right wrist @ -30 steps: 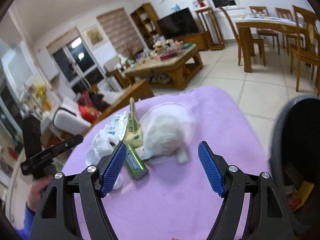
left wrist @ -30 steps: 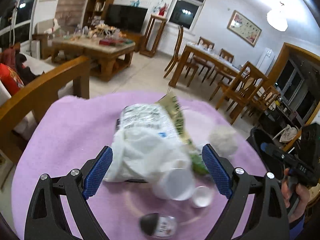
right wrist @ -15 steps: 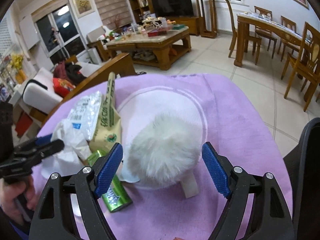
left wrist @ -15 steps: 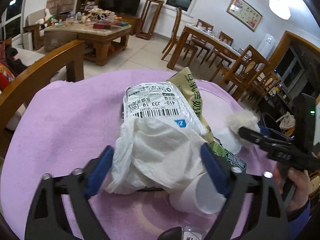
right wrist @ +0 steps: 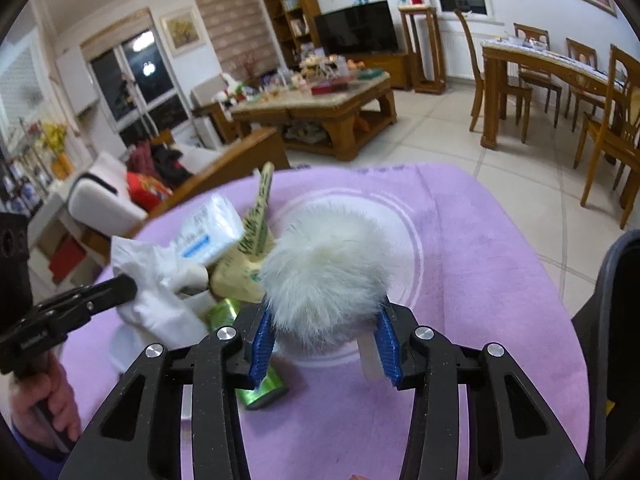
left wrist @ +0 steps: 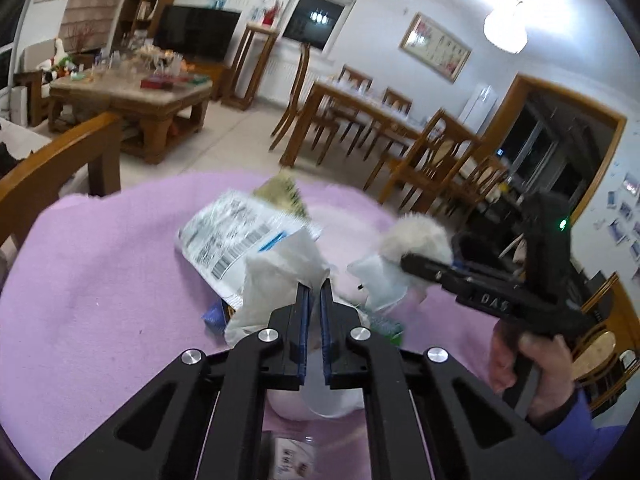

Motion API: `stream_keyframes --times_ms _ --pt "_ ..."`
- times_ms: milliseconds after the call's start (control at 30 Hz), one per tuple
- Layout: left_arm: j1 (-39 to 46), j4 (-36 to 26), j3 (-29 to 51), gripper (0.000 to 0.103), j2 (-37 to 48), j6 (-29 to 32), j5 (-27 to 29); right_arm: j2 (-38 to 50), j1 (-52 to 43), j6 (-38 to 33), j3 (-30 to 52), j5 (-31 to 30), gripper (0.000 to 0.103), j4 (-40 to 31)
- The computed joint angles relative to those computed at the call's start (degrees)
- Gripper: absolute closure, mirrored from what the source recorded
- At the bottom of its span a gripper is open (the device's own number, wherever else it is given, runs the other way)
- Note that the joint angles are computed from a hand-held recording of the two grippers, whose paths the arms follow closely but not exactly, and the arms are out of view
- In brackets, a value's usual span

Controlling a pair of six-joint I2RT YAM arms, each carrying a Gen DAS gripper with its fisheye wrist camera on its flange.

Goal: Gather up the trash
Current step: 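Carry the white tissue and fluffy ball over the black trash bin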

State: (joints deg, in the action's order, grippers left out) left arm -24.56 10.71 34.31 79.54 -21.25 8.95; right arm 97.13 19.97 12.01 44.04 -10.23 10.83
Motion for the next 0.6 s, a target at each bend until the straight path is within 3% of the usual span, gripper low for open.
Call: stream_keyframes --times_ms 100,300,433,600 --pt "-1.1 0.4 -1.9 0.097 -5.1 -1.8 -0.9 -6.9 -2.8 1.2 -5.6 -4.1 0.06 2.1" --pt "-7.0 -2.7 -0.8 0.097 -12.1 -3.1 -6.1 -22.4 -7.9 0.7 -13.0 -9.4 0.06 -1.2" --pt "-12.8 -4.0 2.0 0.097 -14.0 -3.4 -11.1 -34.3 -13.4 -0.9 -15.9 -14.5 0.06 -7.5" --pt "-19.2 -5.6 6.5 0.097 -13.0 -2.6 -15.8 -46.7 -27.0 -5.2 -16.2 -25.6 0.06 -18.5"
